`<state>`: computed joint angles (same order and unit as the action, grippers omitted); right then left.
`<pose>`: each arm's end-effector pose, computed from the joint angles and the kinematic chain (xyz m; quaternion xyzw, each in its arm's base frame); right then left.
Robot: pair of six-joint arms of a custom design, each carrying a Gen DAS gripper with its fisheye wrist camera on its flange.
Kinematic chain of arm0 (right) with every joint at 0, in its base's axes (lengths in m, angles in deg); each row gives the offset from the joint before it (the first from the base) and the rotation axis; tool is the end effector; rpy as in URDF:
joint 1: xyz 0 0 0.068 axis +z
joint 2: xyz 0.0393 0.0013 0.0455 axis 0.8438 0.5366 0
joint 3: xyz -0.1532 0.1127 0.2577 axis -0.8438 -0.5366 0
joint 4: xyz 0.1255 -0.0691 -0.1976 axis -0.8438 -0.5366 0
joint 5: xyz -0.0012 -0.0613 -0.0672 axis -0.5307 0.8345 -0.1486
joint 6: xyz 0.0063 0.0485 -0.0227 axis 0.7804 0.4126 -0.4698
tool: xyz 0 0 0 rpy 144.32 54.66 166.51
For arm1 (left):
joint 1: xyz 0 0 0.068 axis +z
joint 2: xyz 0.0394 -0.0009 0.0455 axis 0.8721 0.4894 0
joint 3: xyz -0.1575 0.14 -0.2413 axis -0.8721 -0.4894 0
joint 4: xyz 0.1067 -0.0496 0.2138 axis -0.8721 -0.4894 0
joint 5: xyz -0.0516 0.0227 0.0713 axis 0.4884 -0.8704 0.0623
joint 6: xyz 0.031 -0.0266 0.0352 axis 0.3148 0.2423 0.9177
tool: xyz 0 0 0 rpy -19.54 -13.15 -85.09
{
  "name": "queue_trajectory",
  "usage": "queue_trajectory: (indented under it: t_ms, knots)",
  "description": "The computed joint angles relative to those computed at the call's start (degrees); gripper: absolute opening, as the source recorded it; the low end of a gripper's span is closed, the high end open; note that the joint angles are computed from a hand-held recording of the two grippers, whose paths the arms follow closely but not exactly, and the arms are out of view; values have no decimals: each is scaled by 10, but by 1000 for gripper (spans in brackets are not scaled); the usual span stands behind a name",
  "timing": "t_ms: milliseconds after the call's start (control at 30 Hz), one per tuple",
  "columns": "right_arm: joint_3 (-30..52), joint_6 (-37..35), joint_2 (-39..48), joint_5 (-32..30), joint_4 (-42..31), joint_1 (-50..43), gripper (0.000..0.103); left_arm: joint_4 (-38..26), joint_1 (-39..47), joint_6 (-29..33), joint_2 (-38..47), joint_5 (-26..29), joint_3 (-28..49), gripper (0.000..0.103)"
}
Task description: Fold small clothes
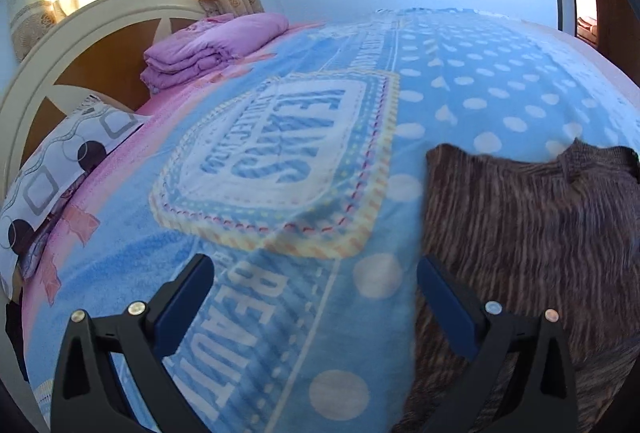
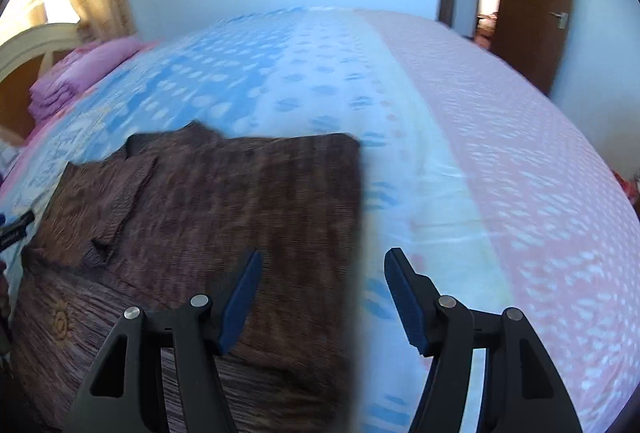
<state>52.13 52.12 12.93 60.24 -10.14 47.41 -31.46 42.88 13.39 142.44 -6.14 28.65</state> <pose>0.1912 -0.0333 0.2438 0.0326 0.9460 -0.0330 0.3208 0.2463 -0.0609 0.1702 -0.0408 0.9168 0.1474 0.3690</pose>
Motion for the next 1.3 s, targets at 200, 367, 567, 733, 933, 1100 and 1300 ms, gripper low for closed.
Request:
queue_trajectory:
  t_ms: [200, 367, 567, 733, 933, 1100, 1300]
  knots:
    - [36, -41, 90, -46, 10, -69, 62, 6, -16, 27, 95, -58, 48, 103]
    - [8, -44, -2, -71, -25, -105, 62, 14, 4, 23, 59, -31, 19, 103]
    - [-20, -58, -26, -65, -34, -81, 63, 13, 26, 35, 75, -7, 19, 103]
    - [-32, -48, -64, -92, -60, -114, 63, 6, 36, 29, 36, 19, -1, 103]
    - [-55, -76, -97, -136, -104, -157, 63, -28, 37, 13, -56, 84, -58, 103]
    - [-87, -89, -112, -165, -77, -188, 67, -54, -1, 1, -136, 93, -97, 103]
    - [-71, -75, -179, -187, -144, -192, 73, -122, -36, -20, -230, 95, -117, 103]
